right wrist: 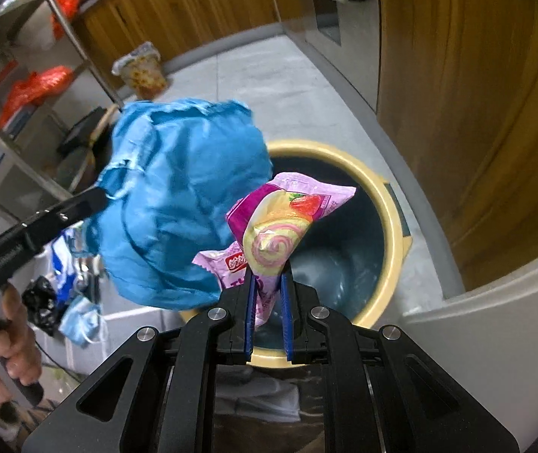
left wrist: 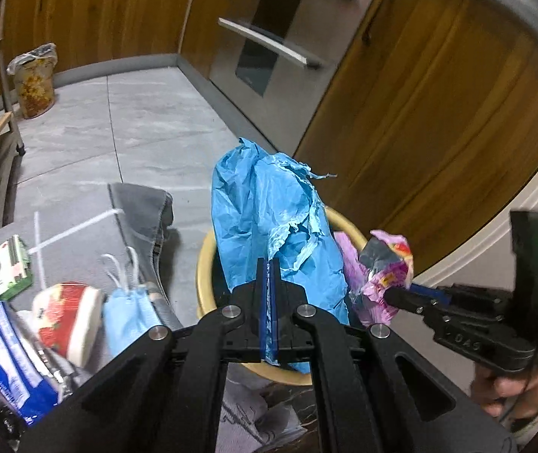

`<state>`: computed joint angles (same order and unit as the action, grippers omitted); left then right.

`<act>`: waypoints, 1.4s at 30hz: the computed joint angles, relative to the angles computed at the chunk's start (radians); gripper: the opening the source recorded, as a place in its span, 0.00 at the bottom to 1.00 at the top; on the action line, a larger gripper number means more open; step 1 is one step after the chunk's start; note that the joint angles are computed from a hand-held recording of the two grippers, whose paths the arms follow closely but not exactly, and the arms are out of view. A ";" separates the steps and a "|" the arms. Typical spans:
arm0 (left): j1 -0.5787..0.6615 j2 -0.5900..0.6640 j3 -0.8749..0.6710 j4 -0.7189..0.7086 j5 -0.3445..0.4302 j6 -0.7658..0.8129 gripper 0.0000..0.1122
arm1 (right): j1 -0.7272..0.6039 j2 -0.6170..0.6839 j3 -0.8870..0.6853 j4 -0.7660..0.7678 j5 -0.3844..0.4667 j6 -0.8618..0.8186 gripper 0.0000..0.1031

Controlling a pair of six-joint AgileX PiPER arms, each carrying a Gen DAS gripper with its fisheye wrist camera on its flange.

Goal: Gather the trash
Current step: 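Carry the blue bag and pink wrapper over the teal bin and open both tools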

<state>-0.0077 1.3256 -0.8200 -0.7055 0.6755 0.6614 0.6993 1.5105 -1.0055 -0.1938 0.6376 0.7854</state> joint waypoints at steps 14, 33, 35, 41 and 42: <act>-0.007 0.041 0.010 0.045 -0.023 0.001 0.11 | 0.013 0.060 -0.038 -0.045 0.037 0.038 0.45; 0.577 -0.107 -0.013 -0.052 0.310 0.358 0.52 | 0.156 0.059 -0.109 -0.181 0.038 0.163 0.57; 0.661 -0.115 -0.018 -0.054 0.345 0.410 0.52 | 0.169 0.067 -0.125 -0.189 0.040 0.160 0.58; 0.863 -0.122 -0.009 -0.039 0.402 0.562 0.55 | 0.228 0.117 -0.182 -0.211 0.044 0.192 0.60; 0.907 -0.115 -0.011 -0.033 0.414 0.591 0.55 | 0.237 0.127 -0.192 -0.212 0.045 0.195 0.60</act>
<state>0.8995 1.2108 -0.8306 -0.7382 1.0899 1.2529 0.9364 1.6371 -1.1973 -0.4062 0.6830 0.9802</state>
